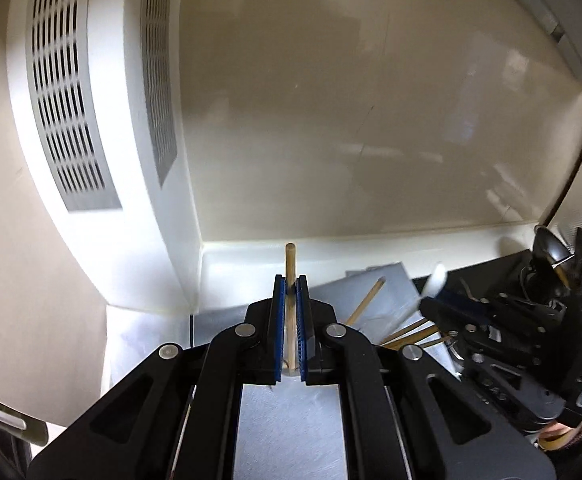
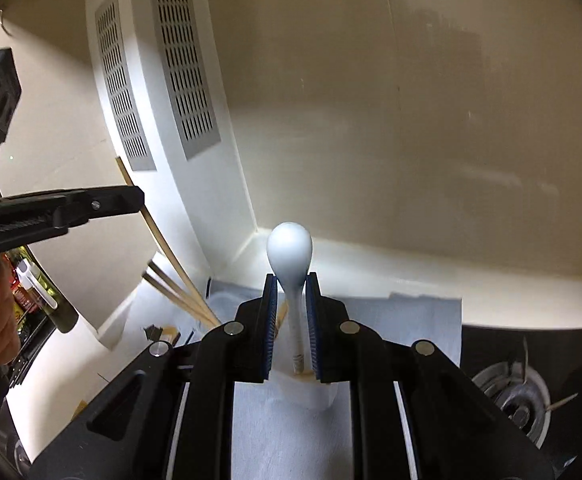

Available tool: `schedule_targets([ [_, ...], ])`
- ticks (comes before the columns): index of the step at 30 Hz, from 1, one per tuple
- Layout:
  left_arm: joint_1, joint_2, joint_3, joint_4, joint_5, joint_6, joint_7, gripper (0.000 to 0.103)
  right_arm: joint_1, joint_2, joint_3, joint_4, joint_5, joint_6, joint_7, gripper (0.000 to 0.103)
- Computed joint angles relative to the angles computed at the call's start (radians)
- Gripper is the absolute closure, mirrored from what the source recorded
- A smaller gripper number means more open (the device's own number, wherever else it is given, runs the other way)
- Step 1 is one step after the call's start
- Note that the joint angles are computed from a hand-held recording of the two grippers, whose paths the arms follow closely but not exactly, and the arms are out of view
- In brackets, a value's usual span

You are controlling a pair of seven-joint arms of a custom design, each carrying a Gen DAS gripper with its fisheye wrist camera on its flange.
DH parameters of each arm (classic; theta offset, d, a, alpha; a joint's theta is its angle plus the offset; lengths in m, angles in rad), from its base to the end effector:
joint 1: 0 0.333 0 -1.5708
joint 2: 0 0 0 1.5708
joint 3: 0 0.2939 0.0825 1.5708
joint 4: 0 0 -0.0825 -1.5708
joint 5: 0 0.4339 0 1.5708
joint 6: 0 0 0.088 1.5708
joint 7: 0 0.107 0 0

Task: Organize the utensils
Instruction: 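Drop the spoon into the clear holder with the right gripper while the left gripper drops the chopstick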

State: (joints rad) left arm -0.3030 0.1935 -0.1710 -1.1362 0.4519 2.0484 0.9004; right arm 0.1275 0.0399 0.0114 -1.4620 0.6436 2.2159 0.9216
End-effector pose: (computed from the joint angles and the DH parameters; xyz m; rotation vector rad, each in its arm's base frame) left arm 0.6174 -0.2714 0.7728 -1.8685 1.5996 -0.7850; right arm 0.6485 0.1102 0.7188 -1.9648 1.0536 -0.3307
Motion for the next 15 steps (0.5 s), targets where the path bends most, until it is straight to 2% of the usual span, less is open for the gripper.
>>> schedule_targets([
  [1, 0.004, 0.000, 0.001, -0.004, -0.009, -0.009, -0.001, 0.094, -0.001, -0.002, -0.001, -0.002, 0.005, -0.005, 0.004, 0.082],
  [2, 0.008, 0.002, 0.001, -0.002, -0.024, -0.024, 0.000, 0.070, -0.004, -0.007, -0.002, -0.006, 0.018, -0.013, 0.003, 0.078],
  [3, 0.011, 0.003, 0.000, 0.001, -0.041, -0.047, 0.002, 0.047, -0.006, -0.021, -0.005, -0.021, 0.032, -0.017, 0.004, 0.065],
  [4, 0.010, -0.016, 0.004, -0.026, -0.037, -0.049, -0.012, 0.010, -0.007, -0.039, -0.007, -0.041, 0.044, -0.013, 0.004, 0.057],
  [6, 0.004, -0.082, 0.006, -0.124, 0.050, -0.023, -0.091, 0.008, -0.006, -0.091, -0.016, -0.097, 0.067, -0.008, -0.003, 0.054],
  [9, 0.002, -0.148, -0.024, -0.203, 0.099, -0.116, -0.110, 0.007, 0.009, -0.224, -0.031, -0.251, 0.065, 0.024, -0.008, 0.041],
  [12, -0.003, -0.212, -0.060, -0.311, 0.104, -0.187, -0.155, 0.007, 0.024, -0.358, -0.024, -0.418, -0.052, 0.095, 0.025, 0.032],
  [15, 0.005, -0.278, -0.083, -0.427, 0.045, -0.167, -0.181, 0.007, 0.019, -0.428, -0.004, -0.517, -0.196, 0.104, 0.117, 0.029],
])
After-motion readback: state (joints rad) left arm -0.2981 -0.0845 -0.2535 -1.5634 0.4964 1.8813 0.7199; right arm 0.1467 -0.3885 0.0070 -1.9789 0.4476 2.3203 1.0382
